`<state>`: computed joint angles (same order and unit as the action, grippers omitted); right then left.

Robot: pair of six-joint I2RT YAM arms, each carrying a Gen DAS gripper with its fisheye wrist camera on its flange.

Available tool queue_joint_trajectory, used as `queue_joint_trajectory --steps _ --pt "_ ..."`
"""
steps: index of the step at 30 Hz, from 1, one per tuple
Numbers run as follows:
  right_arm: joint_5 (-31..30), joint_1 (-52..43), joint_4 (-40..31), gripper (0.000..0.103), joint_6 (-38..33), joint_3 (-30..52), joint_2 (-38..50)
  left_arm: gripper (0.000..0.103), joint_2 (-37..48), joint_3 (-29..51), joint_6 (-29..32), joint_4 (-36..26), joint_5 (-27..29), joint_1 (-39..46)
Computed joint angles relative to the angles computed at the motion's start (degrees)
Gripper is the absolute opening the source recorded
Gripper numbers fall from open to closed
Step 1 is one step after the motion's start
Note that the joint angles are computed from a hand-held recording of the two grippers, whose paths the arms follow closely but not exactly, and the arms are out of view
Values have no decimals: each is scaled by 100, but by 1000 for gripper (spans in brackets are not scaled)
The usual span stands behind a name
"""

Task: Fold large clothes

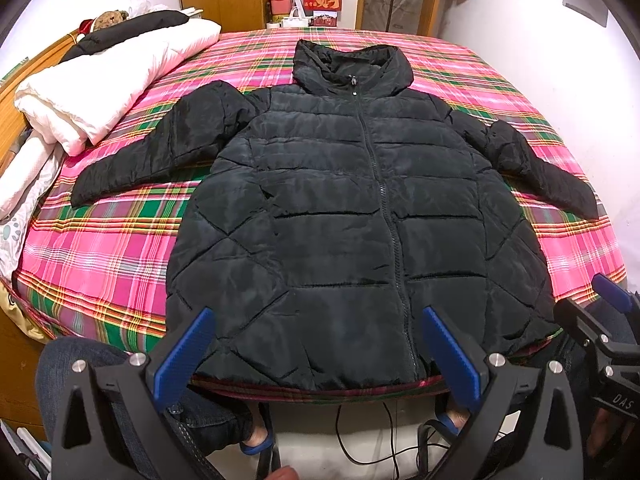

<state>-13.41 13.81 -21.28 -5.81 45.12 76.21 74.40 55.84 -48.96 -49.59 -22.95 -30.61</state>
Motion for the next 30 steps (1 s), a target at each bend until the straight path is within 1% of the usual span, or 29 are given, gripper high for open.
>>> queue_joint_trajectory --steps 6,11,18,24,30 --pt "58 127 43 99 12 159 271 103 41 -61 210 172 143 237" --pt "111 276 126 99 16 423 606 103 137 -104 465 397 332 610" --pt "193 567 344 99 125 990 1354 103 361 -180 1037 848 652 1345" --pt "269 873 389 99 102 1888 2260 103 692 -52 1845 1333 1045 2407" --pt "271 1175 211 99 96 3164 3362 103 1266 443 2779 1694 1281 3654"
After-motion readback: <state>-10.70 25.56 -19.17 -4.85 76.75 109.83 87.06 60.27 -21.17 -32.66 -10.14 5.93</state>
